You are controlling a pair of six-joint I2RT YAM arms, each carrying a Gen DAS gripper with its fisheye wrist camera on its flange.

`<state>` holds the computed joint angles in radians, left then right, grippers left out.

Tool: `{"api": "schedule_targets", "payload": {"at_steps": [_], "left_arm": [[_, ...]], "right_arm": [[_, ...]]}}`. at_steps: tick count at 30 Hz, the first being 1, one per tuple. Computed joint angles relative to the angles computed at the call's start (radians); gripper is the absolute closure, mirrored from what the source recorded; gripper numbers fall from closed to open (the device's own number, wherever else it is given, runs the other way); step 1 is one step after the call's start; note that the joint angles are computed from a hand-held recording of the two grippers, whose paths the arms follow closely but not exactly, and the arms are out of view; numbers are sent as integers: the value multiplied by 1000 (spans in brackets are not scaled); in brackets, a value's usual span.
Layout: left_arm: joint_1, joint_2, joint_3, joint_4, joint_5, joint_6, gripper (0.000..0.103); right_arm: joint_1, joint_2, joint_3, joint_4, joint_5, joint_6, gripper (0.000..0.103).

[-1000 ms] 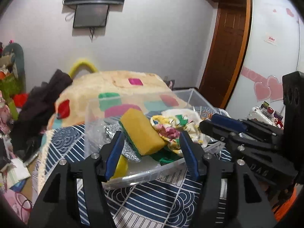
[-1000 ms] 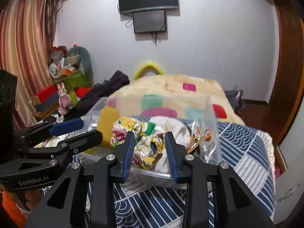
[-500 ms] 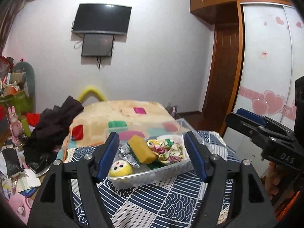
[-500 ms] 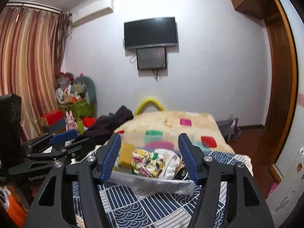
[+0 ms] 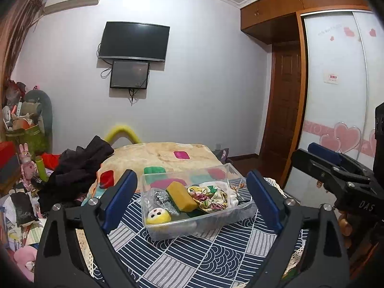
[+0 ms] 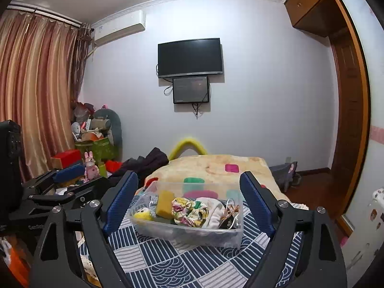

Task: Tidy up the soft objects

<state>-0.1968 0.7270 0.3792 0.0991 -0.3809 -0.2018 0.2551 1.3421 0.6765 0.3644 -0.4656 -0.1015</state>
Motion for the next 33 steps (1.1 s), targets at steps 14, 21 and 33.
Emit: {"api": "schedule_targets", "payload": {"at_steps": [14,21,33], "left_arm": [[-18,-5,-7,-5,-20,0,8],[-27,-12,-7,-9,-28,-3,7],[-32,-34,-7,-23,-32,-8,7]], "right_arm": [[-15,-15,-23,-8,-13,0,17],[-15,-19,-25,-12,-15,-4,17],[-23,-47,-37,-22,-21,-3,17]]}}
